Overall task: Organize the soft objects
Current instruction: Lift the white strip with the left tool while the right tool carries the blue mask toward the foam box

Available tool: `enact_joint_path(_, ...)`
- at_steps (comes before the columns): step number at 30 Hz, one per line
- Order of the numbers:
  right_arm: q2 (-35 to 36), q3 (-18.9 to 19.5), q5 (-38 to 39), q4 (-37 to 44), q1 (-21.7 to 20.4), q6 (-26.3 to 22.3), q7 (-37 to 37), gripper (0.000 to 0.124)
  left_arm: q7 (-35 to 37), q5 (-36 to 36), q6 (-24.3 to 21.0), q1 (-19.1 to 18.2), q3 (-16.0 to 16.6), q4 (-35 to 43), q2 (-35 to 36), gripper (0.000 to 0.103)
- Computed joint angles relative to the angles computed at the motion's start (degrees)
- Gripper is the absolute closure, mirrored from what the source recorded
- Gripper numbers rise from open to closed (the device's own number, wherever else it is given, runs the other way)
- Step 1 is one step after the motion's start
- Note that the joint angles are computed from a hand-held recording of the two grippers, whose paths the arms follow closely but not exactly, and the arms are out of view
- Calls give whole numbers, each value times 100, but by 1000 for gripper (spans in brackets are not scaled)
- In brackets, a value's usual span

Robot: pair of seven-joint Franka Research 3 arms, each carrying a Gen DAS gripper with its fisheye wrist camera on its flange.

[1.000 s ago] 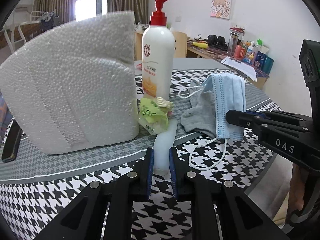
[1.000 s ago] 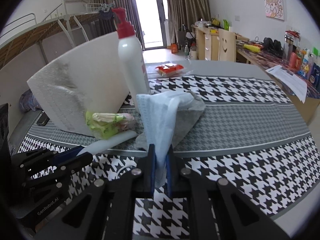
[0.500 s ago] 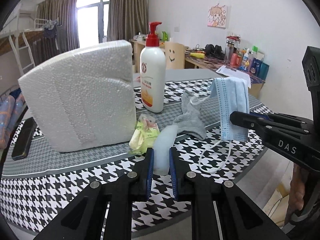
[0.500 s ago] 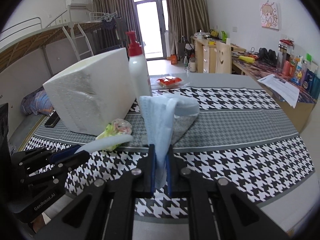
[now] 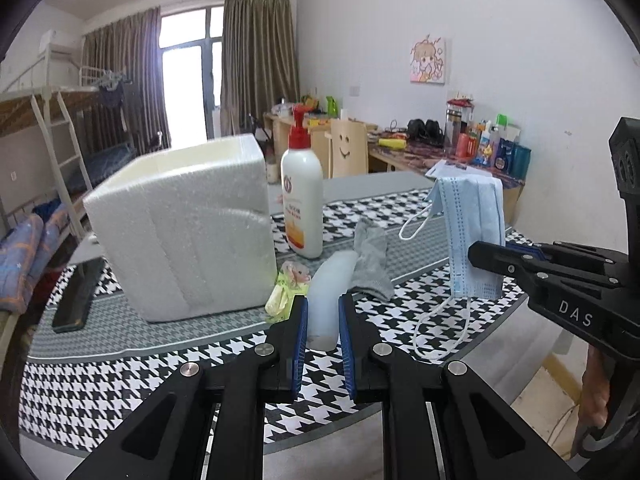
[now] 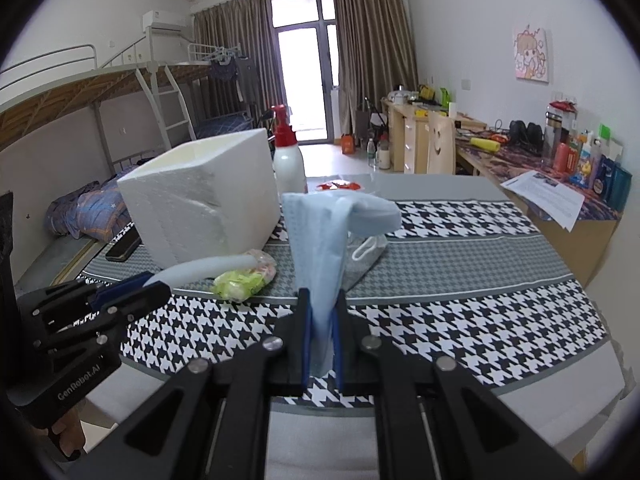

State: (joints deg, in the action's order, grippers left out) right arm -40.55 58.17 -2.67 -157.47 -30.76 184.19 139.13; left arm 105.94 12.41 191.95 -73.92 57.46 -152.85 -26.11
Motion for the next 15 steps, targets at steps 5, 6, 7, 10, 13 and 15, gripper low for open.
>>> enact_joint_path(5, -369, -55, 51, -153, 196, 27, 45, 112, -241, 199, 287, 590, -516, -203, -22, 86)
enact_joint_path(6, -448, -49, 66, -179, 232, 23, 67, 112, -298, 271, 324, 668, -565, -235, -50, 86)
enact_joint_path(7, -524, -58, 76, -217, 269, 37, 85, 112, -355, 340, 371, 764, -630, -271, -71, 86)
enact_joint_path(10, -682, -103, 99, -293, 379, 48, 101, 112, -523, 536, 502, 1150, -945, -414, -169, 86)
enact_joint_path(13, -842, -120, 123, -362, 462, 82, 124, 112, -663, 752, 620, 1468, -1181, -545, -280, 86)
enact_joint_path(15, -981, -90, 143, -403, 503, 105, 150, 112, -754, 908, 704, 1619, -1269, -617, -361, 86)
